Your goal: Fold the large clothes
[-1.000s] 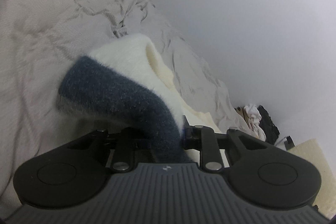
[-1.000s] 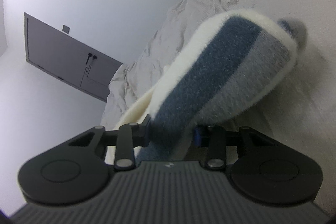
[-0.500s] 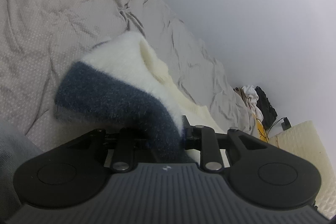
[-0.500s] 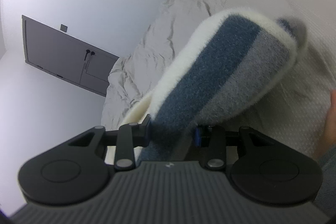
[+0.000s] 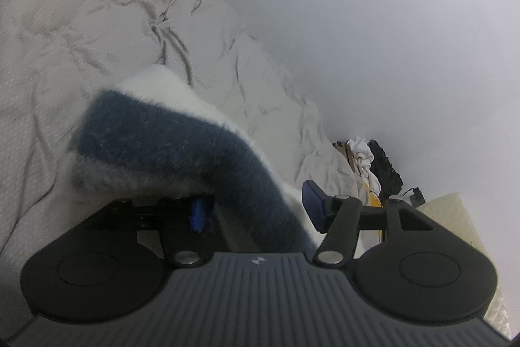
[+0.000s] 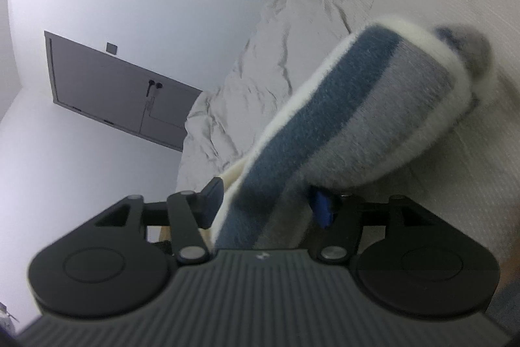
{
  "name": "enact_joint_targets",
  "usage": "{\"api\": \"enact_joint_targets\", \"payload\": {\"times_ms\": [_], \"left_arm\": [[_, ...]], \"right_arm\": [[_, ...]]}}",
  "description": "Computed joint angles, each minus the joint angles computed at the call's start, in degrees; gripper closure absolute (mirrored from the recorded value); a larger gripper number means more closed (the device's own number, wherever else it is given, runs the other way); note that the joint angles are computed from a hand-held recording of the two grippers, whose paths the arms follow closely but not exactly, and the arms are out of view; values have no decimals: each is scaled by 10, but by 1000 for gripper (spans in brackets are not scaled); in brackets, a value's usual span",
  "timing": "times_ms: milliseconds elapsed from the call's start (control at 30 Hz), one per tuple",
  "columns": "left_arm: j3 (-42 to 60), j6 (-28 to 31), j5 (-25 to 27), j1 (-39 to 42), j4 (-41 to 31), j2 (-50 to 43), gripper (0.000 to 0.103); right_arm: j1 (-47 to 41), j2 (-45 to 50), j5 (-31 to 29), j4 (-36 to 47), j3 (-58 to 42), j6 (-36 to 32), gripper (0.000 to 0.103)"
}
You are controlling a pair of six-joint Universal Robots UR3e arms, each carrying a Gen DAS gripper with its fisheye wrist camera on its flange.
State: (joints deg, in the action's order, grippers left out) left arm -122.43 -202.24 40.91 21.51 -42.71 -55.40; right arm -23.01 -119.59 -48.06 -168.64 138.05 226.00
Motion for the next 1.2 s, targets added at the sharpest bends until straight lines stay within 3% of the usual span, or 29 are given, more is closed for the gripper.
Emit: {"api": "enact_joint_targets", "payload": {"times_ms": [133,300,567,700,833,967,1200], "left_arm": [[54,-71,62,-67,111,-112,38],[138,-100,132,-129,182,-232,38],[324,-57,253,-218,207,-449,38],[405,-21,309,-246,206,-533,38],[483,-6,328,-249,203,-615,38],[502,18,311,-236,241,-669,38],[577,72,340,-247,224,-741,38]], "right_arm": [[13,58,-12,-47,-31,12,42],[47,156,-56,-99,-96,18,42],[95,328,-150,-145,-216,-2,43],[96,400,-145,-153,-264,-27,46],[117,453,-169,-128,-331,-79,46],[131,502,-184,-107,-391,-129,46],[95,575,-111,-118,-431,-145,47]]}}
